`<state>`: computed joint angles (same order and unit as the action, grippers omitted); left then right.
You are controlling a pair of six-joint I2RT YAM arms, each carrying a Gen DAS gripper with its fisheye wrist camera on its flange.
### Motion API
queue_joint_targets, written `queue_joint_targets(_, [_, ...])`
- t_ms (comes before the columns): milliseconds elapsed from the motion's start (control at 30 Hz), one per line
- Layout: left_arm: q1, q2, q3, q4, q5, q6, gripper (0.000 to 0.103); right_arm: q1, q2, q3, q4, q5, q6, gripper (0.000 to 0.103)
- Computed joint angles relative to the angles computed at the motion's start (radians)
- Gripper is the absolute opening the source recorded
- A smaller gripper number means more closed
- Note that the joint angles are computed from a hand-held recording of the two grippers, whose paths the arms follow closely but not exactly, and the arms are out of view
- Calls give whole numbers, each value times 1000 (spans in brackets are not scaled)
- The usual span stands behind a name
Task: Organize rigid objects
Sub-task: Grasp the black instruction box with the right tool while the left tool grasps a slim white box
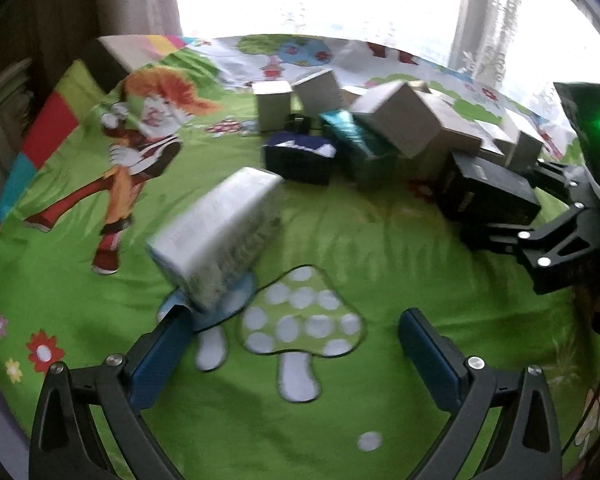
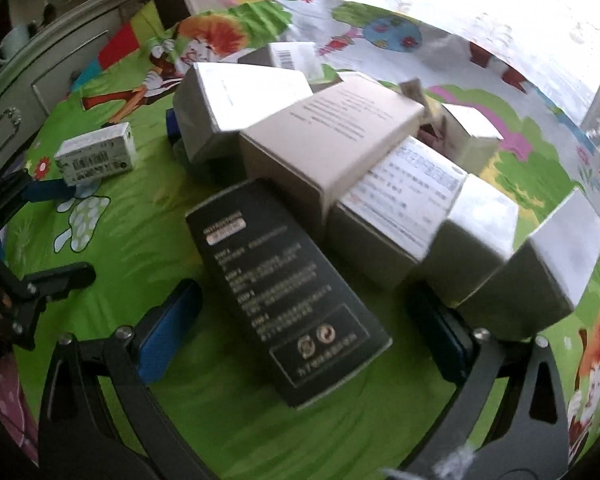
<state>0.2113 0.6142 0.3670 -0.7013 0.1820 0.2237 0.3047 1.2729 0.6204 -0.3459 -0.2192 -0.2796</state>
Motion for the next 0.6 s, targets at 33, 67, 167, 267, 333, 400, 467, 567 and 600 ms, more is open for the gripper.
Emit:
queue_joint_targets(33, [45, 6, 2, -3, 31, 43, 103, 1, -17, -9, -2, -3, 2, 92])
queue_joint_targets(67, [101, 8, 2, -11, 73, 104, 103, 0, -56, -29, -10, -7, 4, 79])
queue_joint_targets(167, [226, 51, 26, -36, 160, 191, 103, -23, -218, -123, -27, -39, 0, 43])
queue_joint_targets(267, [309, 131, 62, -29, 189, 221, 103, 11, -390, -191, -111, 8, 21, 43])
queue_joint_targets(333, [353, 198, 95, -27, 222, 233, 103, -3, -473, -209, -182, -4, 18, 43])
queue_joint_targets(400, [306, 256, 122, 2, 173, 227, 103, -44, -519, -214, -233, -34, 2, 43])
queue_joint_targets(467, [241, 310, 127, 74, 111, 244, 103, -89, -514, -210, -245, -78, -11, 45])
queue_joint_targets(567, [221, 373, 155, 117, 135, 277, 60, -146, -459, -193, -234, -153, -28, 63])
queue_joint_targets(600, [205, 355, 161, 94, 158, 288, 26, -148, -446, -188, -230, -157, -21, 67])
